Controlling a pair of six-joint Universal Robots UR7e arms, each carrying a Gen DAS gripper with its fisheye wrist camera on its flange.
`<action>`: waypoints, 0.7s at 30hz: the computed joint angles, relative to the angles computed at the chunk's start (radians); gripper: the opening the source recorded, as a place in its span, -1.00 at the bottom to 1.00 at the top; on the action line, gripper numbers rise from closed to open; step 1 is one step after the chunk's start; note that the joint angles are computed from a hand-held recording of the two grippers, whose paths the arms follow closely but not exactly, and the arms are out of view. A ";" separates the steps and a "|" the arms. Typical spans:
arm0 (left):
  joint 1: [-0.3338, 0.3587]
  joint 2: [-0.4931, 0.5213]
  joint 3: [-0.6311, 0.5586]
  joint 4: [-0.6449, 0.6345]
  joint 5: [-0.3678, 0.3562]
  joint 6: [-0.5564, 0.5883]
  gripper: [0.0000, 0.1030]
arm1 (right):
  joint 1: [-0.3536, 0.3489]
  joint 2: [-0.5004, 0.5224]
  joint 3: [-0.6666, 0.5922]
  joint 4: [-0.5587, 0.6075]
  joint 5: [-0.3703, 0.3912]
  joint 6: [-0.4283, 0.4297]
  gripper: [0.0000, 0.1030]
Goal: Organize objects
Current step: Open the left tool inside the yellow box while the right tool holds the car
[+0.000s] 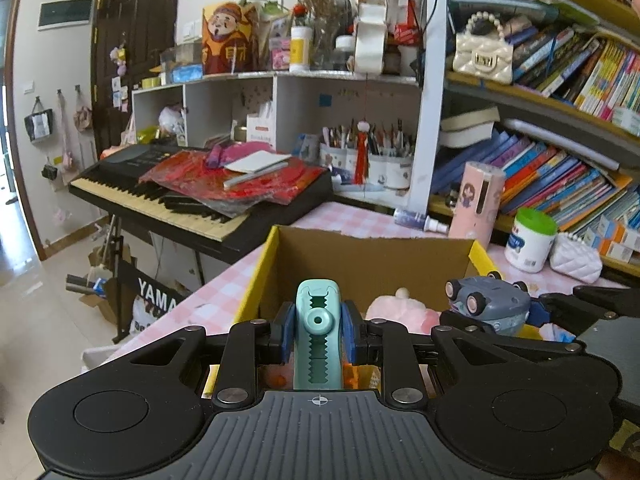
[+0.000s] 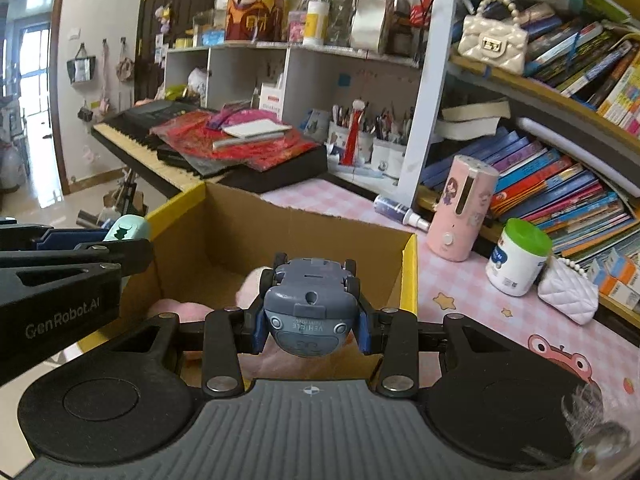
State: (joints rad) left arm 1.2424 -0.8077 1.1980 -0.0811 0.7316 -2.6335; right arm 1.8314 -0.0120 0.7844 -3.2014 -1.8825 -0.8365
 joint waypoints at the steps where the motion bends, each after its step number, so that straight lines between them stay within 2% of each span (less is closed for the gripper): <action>1: 0.002 0.014 -0.020 0.014 -0.004 -0.001 -0.56 | -0.003 0.009 -0.020 0.015 0.004 -0.003 -0.26; 5: 0.010 0.066 -0.101 0.073 -0.024 -0.012 -0.56 | -0.014 0.043 -0.089 0.038 0.035 -0.052 -0.26; 10: 0.020 0.116 -0.183 0.146 -0.042 -0.045 -0.55 | -0.024 0.080 -0.175 0.088 0.057 -0.056 -0.26; 21: 0.038 0.216 -0.348 0.362 -0.076 -0.173 -0.55 | -0.036 0.087 -0.195 0.115 0.103 -0.066 -0.26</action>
State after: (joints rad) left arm 1.2808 -0.5913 0.8503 0.2809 0.6559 -2.8064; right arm 1.7952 0.0754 0.5893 -3.0862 -1.7799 -0.9021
